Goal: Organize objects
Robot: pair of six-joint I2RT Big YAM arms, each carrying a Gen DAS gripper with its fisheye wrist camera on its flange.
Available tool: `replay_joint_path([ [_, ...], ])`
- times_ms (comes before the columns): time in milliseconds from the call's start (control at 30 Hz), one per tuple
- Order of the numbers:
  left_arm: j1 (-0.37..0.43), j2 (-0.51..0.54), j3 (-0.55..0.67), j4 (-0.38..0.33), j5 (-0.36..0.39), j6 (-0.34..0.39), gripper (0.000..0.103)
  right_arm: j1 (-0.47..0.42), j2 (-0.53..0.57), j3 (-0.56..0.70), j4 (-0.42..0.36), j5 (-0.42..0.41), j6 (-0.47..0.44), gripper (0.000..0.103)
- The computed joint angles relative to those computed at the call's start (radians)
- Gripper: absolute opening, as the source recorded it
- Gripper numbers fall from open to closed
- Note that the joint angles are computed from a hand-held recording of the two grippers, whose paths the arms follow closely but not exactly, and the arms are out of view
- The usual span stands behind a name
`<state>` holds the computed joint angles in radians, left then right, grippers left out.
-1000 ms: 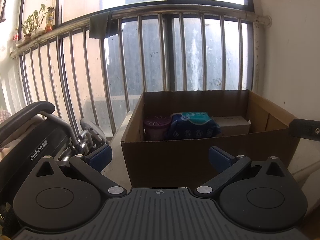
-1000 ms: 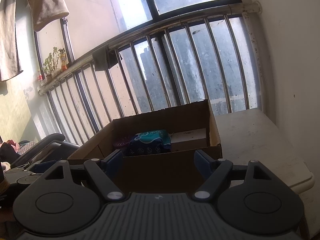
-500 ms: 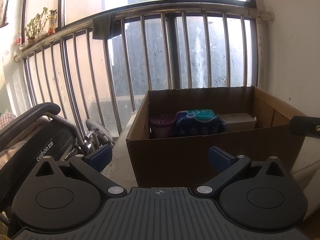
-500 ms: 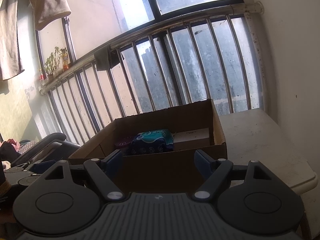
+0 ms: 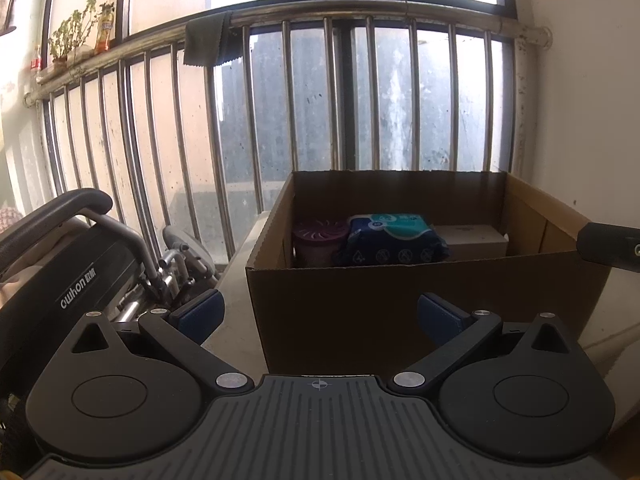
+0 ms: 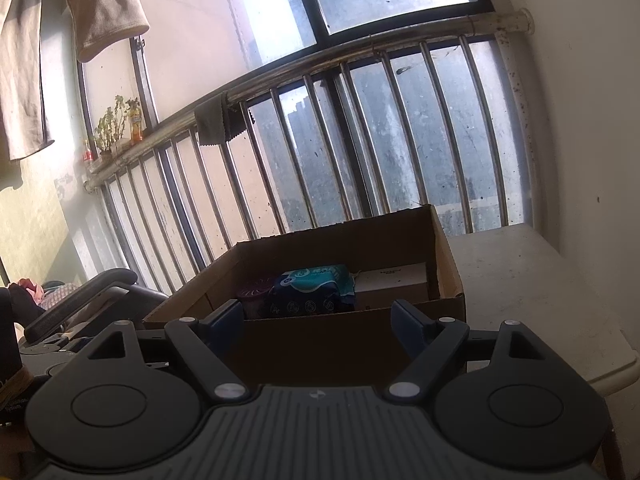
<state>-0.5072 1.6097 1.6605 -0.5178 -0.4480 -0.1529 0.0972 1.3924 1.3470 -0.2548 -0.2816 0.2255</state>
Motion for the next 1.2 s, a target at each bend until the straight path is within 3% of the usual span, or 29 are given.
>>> replay_joint_path([
  [967,0.012,-0.002,-0.010,-0.001,0.003,-0.023,0.103,0.006,0.009,0.004,-0.011,0.029,0.002,0.087],
  [1200,0.003,-0.008,-0.018,0.023,-0.010,0.010,0.103,0.007,0.009,0.004,-0.011,0.029,0.003,0.087],
])
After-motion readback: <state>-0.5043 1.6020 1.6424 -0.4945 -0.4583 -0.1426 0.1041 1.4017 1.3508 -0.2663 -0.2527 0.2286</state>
